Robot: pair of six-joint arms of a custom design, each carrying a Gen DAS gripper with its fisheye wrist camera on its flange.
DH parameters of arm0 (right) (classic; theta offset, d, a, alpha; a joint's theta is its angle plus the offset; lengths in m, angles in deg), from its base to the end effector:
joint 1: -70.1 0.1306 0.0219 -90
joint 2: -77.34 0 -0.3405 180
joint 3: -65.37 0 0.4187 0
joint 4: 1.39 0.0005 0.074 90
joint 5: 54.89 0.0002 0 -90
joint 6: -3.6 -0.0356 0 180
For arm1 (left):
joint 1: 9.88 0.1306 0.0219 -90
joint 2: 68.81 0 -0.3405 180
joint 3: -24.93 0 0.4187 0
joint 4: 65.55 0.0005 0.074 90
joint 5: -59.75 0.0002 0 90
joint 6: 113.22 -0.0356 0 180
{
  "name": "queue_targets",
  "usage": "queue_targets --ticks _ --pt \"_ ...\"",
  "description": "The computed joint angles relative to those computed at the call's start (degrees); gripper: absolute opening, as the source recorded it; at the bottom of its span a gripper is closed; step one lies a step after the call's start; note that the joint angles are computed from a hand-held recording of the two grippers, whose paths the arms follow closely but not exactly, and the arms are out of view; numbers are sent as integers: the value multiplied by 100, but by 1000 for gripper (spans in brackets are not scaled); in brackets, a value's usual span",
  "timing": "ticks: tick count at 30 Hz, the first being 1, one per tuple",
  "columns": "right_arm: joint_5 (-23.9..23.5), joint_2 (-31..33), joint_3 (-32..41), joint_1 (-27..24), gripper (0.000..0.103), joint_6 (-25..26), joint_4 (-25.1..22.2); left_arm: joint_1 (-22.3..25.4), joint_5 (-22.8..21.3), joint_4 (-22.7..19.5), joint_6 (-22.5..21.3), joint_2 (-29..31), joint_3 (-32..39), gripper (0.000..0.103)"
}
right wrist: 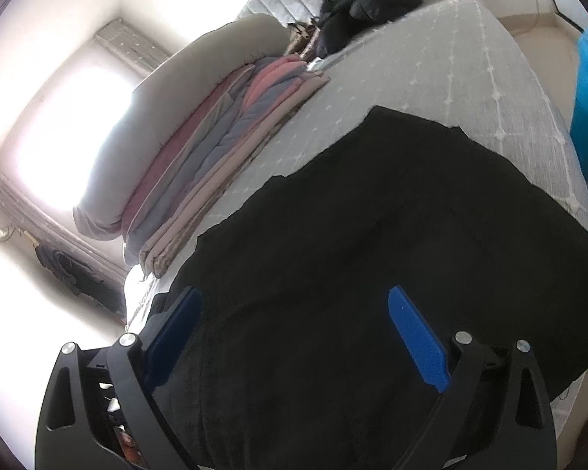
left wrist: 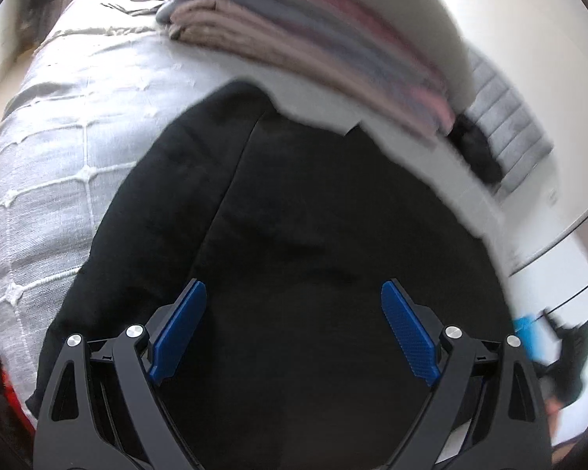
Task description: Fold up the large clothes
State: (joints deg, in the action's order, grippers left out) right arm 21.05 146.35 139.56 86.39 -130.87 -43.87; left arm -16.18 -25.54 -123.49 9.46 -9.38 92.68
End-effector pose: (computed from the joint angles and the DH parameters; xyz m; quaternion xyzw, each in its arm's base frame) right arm 0.3847 0.1209 0.4204 0.1638 0.8758 0.3174 0.3246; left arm 0.3314 -0.0400 0.4008 -0.2002 0.9163 -0.1514 0.3122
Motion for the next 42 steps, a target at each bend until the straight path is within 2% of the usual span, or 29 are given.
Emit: queue_targets --ticks 2,4,6,7,9,12,16,18,22,24,25,27,30,31,34,38,40,42 --pt "-116 242 89 -130 93 -125 -508 -116 -221 -136 -448 185 62 87" --pt "-531 345 6 -275 93 -221 -499 -272 -504 -238 -666 234 135 86" --pt "-485 317 28 -269 93 -203 -519 -202 -259 -117 -587 -8 103 86" --pt "-466 289 28 -261 93 -204 -520 -14 249 115 -429 -343 -4 86" --pt "-524 180 -59 -310 93 -350 -360 277 825 338 -122 -888 -181 86" --pt "-685 -64 -293 -439 93 -740 30 1063 2005 464 848 -1982 -782 88" --pt "-882 -471 -595 -608 93 -1098 375 2532 3963 401 2401 -3331 -1868 88" --pt "-1019 -802 -774 -720 93 -1233 490 2841 4401 446 2804 -3542 -2121 88" --pt "-863 -1522 -964 -934 93 -895 126 2666 4134 594 3046 -3399 -2199 89" --pt "-794 -1908 -1017 -1191 93 -468 -402 2485 3850 645 3154 -3326 -2199 89" --pt "-792 -2012 -1028 -1298 93 -357 -589 2366 3672 535 3133 -3314 -2172 89" --pt "-1036 -2236 -1146 -1756 94 -122 -1015 2174 3449 312 3153 -3403 -2148 89" --pt "-1824 -2301 -1362 -2332 94 66 -1335 1745 3221 120 3495 -3698 -2321 89" --pt "-2206 -2281 -1464 -2481 94 62 -1312 1615 3083 173 3648 -3824 -2416 89" --pt "-2862 -2295 -1790 -2599 94 -348 -926 1488 2800 304 3527 -3577 -2303 89" --pt "-3146 -2208 -2066 -2552 94 -1083 -209 1237 2197 633 3703 -3106 -2183 91" --pt "-3315 -2118 -2181 -2535 94 -1426 271 1054 1900 705 3582 -2886 -2048 92" --pt "-3217 -1984 -2118 -2505 94 -1406 299 822 1761 913 3767 -2967 -2082 92"
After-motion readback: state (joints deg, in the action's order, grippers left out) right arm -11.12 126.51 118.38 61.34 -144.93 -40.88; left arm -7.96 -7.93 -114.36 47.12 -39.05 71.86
